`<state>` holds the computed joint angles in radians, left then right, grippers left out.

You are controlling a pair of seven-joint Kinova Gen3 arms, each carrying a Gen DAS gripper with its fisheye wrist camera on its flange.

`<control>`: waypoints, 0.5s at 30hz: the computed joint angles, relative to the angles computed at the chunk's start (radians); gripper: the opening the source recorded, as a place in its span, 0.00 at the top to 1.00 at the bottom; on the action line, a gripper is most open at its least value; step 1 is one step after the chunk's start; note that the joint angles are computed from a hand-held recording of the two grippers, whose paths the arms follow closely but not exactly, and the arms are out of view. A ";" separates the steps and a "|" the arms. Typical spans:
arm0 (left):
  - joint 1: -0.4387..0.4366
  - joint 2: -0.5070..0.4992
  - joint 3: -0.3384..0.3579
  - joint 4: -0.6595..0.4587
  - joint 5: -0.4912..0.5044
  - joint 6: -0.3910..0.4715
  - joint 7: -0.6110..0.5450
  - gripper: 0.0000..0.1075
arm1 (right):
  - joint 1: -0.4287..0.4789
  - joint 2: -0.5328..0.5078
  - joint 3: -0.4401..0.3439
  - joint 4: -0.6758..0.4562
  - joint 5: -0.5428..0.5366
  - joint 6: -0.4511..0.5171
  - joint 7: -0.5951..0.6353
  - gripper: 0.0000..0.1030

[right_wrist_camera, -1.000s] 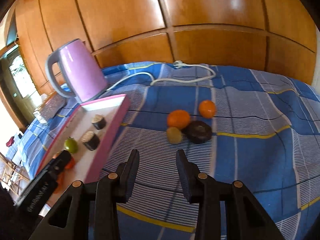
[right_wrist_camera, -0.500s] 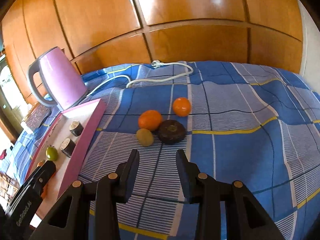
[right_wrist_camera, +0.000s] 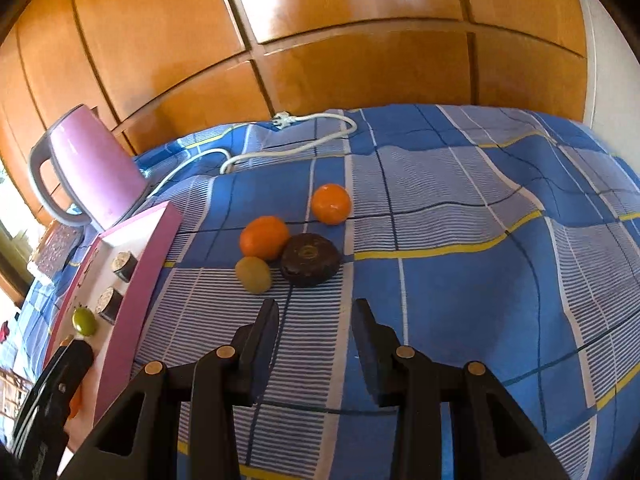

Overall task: Organize fruits
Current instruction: 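Move the right tool to the dark round slice while the left tool approaches an orange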

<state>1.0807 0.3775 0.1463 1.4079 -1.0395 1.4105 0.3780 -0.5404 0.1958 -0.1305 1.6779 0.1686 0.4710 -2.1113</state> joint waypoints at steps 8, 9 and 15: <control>-0.021 0.006 0.001 -0.011 0.027 -0.066 -0.068 0.57 | 0.035 0.029 -0.015 -0.031 -0.058 0.007 0.054 0.63; -0.022 0.007 0.000 -0.012 0.032 -0.070 -0.072 0.57 | 0.046 0.037 -0.021 -0.041 -0.078 0.011 0.074 0.63; -0.025 0.017 -0.012 -0.023 0.049 -0.087 -0.094 0.57 | 0.052 0.071 -0.023 -0.087 -0.123 0.040 0.132 0.63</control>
<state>1.0558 0.3941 0.1338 1.3850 -0.9903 1.3236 0.2842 -0.4886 0.2673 -0.1532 1.5908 0.0460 0.5111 -1.9797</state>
